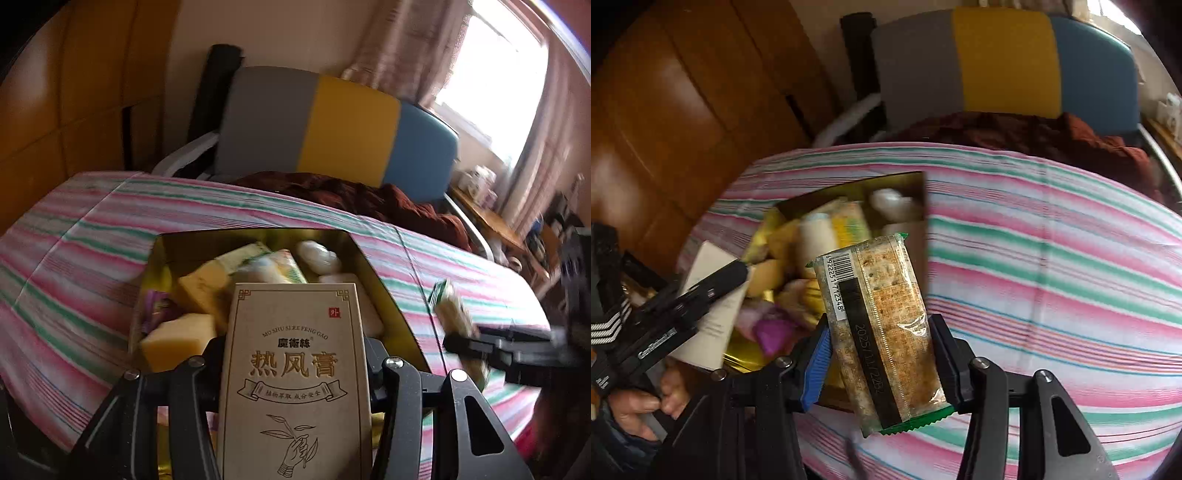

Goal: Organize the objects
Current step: 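Carry the tea box and cracker packet into the tray and open both grippers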

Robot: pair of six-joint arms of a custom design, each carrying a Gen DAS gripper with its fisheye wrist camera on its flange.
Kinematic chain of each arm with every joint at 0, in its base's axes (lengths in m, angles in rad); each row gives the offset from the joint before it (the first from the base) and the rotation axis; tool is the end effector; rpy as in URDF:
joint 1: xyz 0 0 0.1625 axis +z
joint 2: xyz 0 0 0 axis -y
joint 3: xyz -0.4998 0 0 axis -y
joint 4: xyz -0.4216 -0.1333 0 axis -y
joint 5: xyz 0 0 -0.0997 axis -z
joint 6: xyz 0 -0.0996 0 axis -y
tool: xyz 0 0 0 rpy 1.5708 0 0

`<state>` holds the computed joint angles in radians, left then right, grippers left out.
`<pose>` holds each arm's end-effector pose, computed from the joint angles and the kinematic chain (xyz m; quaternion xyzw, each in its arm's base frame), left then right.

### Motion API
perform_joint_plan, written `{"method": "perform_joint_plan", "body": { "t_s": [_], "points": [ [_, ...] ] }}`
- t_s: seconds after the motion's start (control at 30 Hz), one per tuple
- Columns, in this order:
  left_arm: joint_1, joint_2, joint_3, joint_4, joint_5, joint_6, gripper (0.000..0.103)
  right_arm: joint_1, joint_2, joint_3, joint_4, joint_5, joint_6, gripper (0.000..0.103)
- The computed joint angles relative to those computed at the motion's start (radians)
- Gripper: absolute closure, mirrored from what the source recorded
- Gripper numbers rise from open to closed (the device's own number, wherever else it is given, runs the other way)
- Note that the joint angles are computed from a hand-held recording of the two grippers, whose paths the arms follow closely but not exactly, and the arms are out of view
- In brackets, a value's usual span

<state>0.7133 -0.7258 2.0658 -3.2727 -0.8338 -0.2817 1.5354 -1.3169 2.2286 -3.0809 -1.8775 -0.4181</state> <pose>-0.3149 -0.5372 0.0501 0.1984 0.8983 -0.3325 0.2079 0.0848 -0.5229 0.2907 0.1354 -0.9357 0.2510 0.2077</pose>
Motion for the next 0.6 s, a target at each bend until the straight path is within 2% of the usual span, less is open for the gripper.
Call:
{"method": "perform_joint_plan", "body": {
  "t_s": [0.1, 0.2, 0.33, 0.43, 0.6],
  "points": [
    [0.003, 0.000, 0.001, -0.028, 0.020, 0.026, 0.051, 0.011, 0.051, -0.003, -0.058, 0.018, 0.031, 0.052],
    [0.003, 0.014, -0.014, -0.022, 0.049, 0.040, 0.051, 0.025, 0.089, -0.014, -0.091, 0.003, 0.054, 0.051],
    [0.002, 0.039, -0.038, -0.007, 0.079, 0.060, 0.051, 0.027, 0.104, -0.026, -0.075, -0.007, 0.082, 0.049],
    [0.001, 0.049, -0.039, -0.009, 0.075, 0.064, 0.050, 0.017, 0.111, -0.026, -0.074, -0.016, 0.084, 0.049],
    [-0.004, 0.063, -0.040, -0.014, 0.087, 0.079, 0.049, 0.005, 0.118, -0.024, -0.067, 0.006, 0.078, 0.047]
  ]
}}
